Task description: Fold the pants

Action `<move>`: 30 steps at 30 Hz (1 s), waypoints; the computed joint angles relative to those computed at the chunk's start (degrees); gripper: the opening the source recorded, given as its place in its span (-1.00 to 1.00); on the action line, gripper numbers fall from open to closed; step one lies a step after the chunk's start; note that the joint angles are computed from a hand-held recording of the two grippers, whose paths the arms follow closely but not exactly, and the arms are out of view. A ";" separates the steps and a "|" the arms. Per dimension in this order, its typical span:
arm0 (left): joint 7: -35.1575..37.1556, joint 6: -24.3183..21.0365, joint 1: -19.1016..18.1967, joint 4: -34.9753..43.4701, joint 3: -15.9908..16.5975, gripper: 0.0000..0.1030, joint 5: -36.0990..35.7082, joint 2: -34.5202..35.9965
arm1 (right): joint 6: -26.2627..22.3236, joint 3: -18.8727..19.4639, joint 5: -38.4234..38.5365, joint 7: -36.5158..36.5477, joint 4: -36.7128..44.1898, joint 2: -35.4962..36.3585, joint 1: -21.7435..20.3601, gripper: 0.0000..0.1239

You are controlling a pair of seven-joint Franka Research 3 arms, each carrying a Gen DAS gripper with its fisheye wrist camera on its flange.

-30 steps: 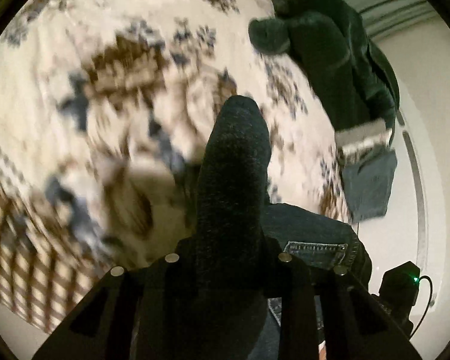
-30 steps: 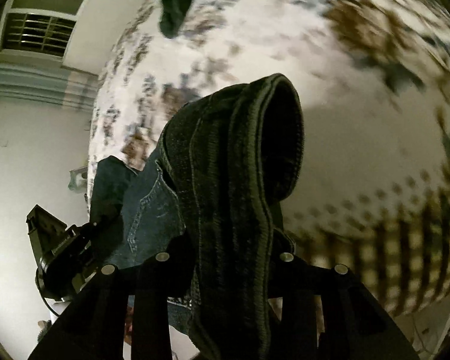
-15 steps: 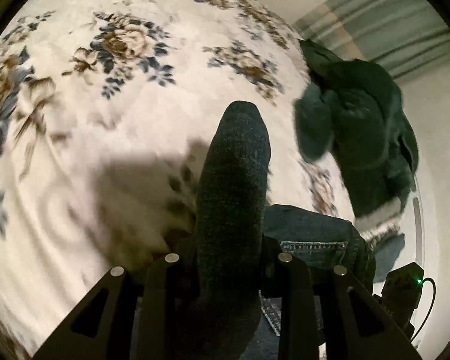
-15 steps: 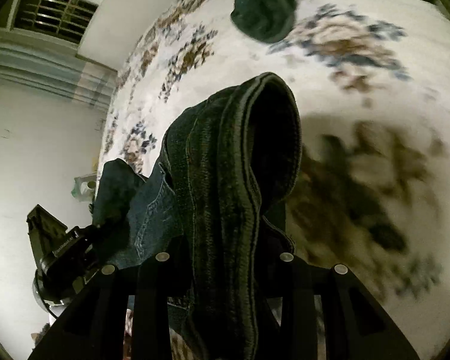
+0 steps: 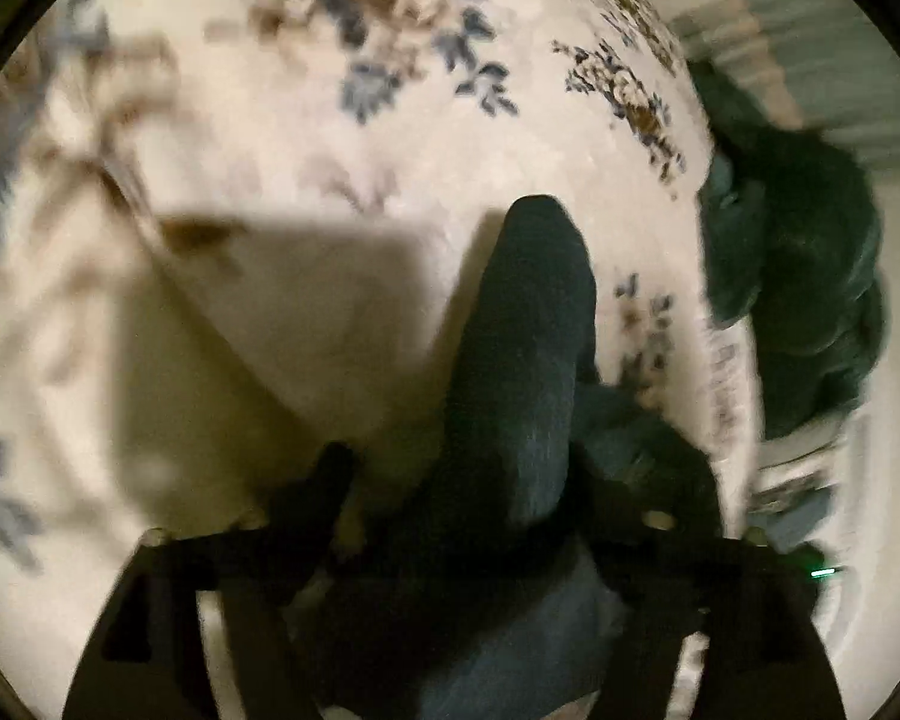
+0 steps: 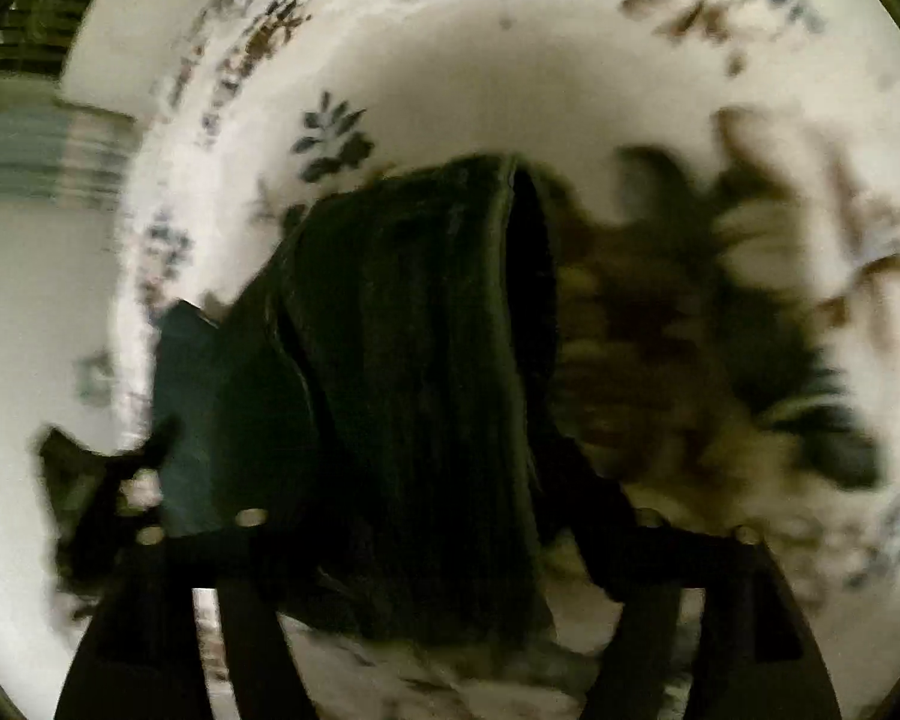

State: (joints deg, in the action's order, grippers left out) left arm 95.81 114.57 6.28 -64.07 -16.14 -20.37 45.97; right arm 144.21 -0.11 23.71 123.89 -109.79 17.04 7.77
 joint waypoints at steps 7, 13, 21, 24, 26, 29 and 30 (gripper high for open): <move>6.06 10.44 -5.30 -16.11 2.86 0.84 12.01 -17.39 | -19.17 -4.22 -36.64 18.02 7.63 -5.04 9.28 0.66; 8.99 12.57 -6.83 -24.70 3.63 0.84 13.70 -31.31 | -30.63 0.28 -48.82 24.99 10.37 -13.75 11.08 0.66; 12.87 10.46 -8.49 -30.40 7.25 0.84 9.71 -49.47 | -44.46 9.04 -55.26 28.50 16.58 -25.42 11.79 0.66; 13.48 8.98 -9.36 -31.92 9.34 0.84 8.49 -55.78 | -50.18 12.81 -57.40 28.05 22.13 -27.27 12.57 0.66; 13.78 7.70 -9.97 -32.50 10.77 0.84 7.96 -59.51 | -54.16 15.25 -59.26 27.42 26.26 -27.76 13.27 0.66; 13.73 5.44 -10.81 -33.27 12.74 0.84 7.80 -64.57 | -60.40 18.98 -62.83 26.82 33.20 -27.28 14.84 0.66; 13.40 4.57 -10.99 -33.39 13.26 0.84 8.05 -65.99 | -61.89 19.81 -63.70 26.78 34.83 -27.04 15.39 0.66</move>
